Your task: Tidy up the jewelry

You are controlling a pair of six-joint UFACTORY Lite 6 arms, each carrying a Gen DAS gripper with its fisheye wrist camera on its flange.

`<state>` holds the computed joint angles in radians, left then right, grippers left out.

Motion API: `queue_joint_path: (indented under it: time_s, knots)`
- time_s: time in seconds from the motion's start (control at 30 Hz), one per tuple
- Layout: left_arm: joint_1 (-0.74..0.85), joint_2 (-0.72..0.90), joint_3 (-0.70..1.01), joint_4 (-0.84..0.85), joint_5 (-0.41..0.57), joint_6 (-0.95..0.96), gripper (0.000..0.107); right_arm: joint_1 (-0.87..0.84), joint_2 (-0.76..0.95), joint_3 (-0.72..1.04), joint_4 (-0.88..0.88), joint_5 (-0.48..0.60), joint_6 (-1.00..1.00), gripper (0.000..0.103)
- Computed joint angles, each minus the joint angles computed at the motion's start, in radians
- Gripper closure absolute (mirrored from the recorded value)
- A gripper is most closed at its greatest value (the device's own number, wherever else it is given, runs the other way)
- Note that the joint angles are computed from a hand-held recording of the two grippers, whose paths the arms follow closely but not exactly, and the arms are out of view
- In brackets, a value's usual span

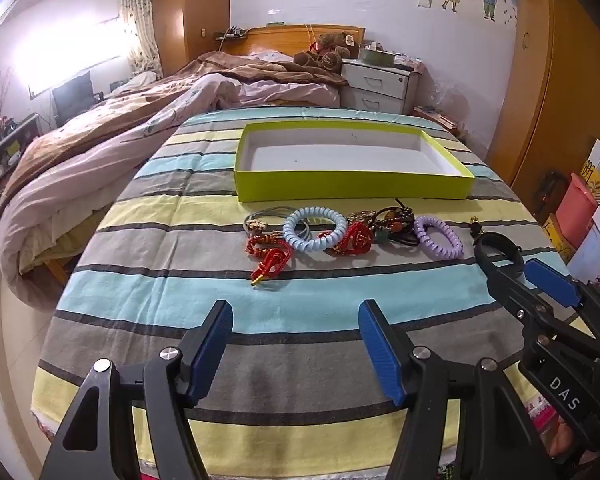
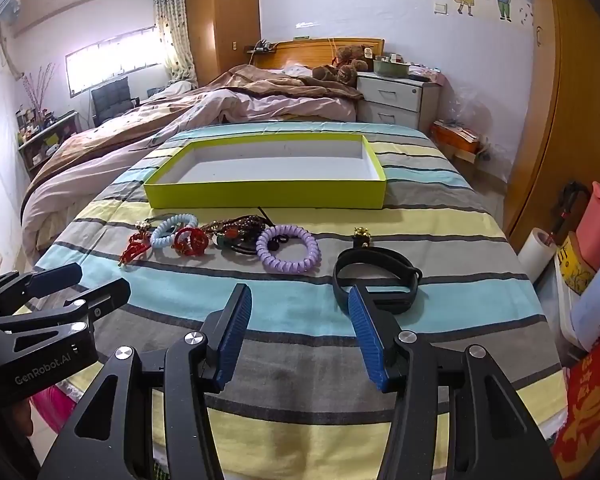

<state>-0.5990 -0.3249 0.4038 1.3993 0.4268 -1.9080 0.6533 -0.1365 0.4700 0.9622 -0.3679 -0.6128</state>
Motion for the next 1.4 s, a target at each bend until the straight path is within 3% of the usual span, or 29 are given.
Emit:
queue_joint_path:
  time_s: [0.13,0.57,0.67,1.4]
  knots:
    - [0.000,-0.012,-0.011,0.001,-0.002,-0.006,0.042,-0.016,0.014,0.004,-0.049,0.002,0.036,0.051]
    - [0.008,-0.040,-0.012,-0.062,-0.001,0.069,0.042,-0.007,0.009,0.041,0.066,0.021,-0.082,0.051]
    - [0.000,-0.017,0.002,-0.047,0.005,0.047,0.042,-0.015,-0.004,-0.003,-0.020,0.006,0.011,0.052]
    - [-0.014,-0.019,0.000,-0.059,0.017,0.046,0.042,-0.011,-0.002,0.000,-0.012,0.004,0.004,0.052]
